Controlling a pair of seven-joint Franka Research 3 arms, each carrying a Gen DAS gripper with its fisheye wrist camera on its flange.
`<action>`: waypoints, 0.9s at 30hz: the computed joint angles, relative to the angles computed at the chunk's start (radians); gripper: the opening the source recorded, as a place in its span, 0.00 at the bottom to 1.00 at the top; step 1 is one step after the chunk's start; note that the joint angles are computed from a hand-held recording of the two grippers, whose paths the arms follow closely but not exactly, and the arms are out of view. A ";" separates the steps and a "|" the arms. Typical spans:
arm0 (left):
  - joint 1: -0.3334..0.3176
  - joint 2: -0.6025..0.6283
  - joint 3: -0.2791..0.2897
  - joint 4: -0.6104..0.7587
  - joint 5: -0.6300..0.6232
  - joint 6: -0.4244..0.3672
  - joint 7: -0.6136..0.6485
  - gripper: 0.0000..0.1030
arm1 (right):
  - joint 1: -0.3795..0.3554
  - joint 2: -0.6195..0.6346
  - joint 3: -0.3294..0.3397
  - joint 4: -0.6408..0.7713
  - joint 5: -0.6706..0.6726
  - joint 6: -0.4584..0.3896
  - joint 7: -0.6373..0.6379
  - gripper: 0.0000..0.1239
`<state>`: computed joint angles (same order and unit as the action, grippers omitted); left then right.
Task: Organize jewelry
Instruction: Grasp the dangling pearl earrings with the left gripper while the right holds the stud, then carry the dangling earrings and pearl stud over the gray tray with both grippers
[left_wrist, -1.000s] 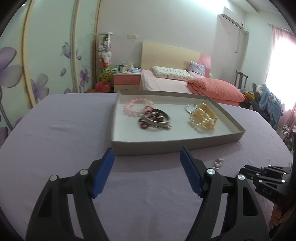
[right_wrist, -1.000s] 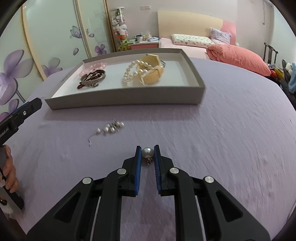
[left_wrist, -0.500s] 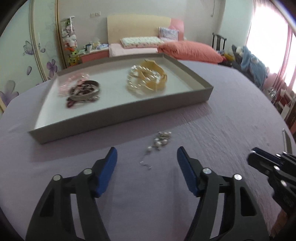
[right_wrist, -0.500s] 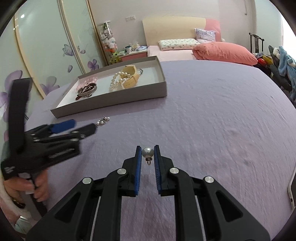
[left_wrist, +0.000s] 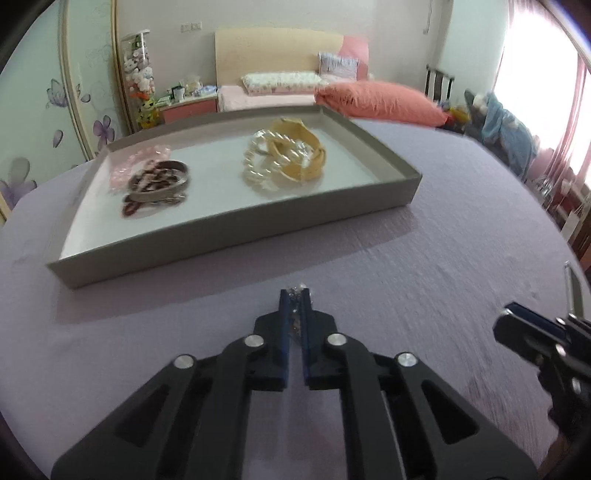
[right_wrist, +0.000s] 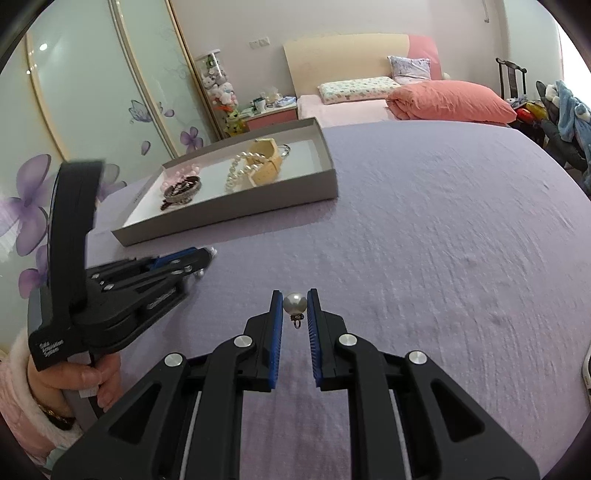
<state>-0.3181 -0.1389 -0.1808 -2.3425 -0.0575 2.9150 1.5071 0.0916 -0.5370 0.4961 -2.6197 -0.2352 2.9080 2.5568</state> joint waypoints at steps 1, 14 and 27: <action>-0.016 -0.027 0.024 -0.027 -0.054 0.014 0.048 0.06 | -0.004 -0.003 0.006 0.001 -0.004 0.007 0.004 0.12; -0.153 -0.389 0.250 -0.287 -0.193 0.106 0.179 0.06 | -0.133 -0.056 0.162 0.040 -0.062 0.090 0.066 0.11; -0.171 -0.629 0.299 -0.424 -0.085 0.083 0.067 0.06 | -0.233 -0.141 0.287 0.061 -0.027 0.118 0.037 0.11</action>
<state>-0.4889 -0.7680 0.1185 -2.7664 -0.1427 2.9978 1.5739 -0.1411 -0.6782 0.7833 -2.5591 -0.2622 3.0261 2.5937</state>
